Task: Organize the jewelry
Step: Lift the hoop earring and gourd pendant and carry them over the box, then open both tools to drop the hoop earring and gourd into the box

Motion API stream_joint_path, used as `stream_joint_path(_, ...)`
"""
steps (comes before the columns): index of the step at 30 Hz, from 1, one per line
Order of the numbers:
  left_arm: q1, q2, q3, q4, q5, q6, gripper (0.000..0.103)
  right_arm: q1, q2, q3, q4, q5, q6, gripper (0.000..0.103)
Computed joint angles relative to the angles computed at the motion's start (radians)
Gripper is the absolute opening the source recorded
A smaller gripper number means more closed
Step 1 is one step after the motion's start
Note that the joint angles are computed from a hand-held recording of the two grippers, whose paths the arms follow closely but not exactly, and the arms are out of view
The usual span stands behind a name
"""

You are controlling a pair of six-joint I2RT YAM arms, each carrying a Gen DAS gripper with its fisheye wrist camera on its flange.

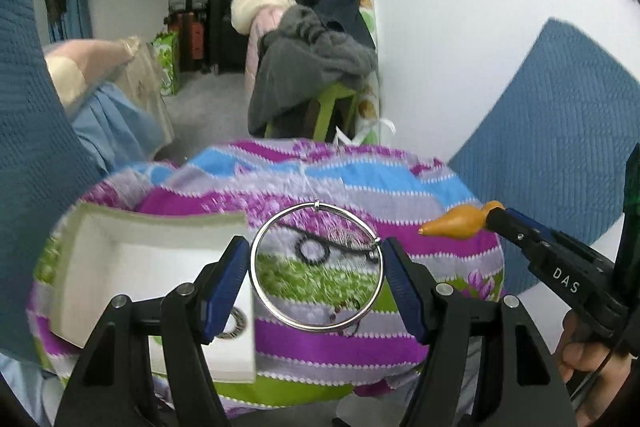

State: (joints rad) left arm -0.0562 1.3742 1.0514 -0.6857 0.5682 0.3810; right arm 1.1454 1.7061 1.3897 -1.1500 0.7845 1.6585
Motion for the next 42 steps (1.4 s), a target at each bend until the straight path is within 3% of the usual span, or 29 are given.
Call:
stream_joint_path(10, 0.176, 0.161, 0.375, -0.234, 0.132, 0.146, 0.068, -0.053, 0.229, 0.526, -0.222, 0.097, -0.12, 0.02)
stream_joint_path(17, 0.291, 0.313, 0.537, -0.317, 0.161, 0.265, 0.068, -0.083, 0.424, 0.772, -0.195, 0.05, -0.22, 0.02)
stream_joint_path(25, 0.353, 0.46, 0.472, -0.234, 0.076, 0.347, 0.068, -0.107, 0.621, 0.857, -0.018, -0.142, -0.322, 0.02)
stream_joint_path(33, 0.373, 0.562, 0.373, -0.14, -0.019, 0.394, 0.068, -0.099, 0.789, 0.958, 0.036, -0.294, -0.351, 0.02)
stream_joint_path(42, 0.399, 0.57, 0.294, -0.093, -0.021, 0.419, 0.069, -0.104, 0.784, 0.855, 0.159, -0.382, -0.382, 0.02)
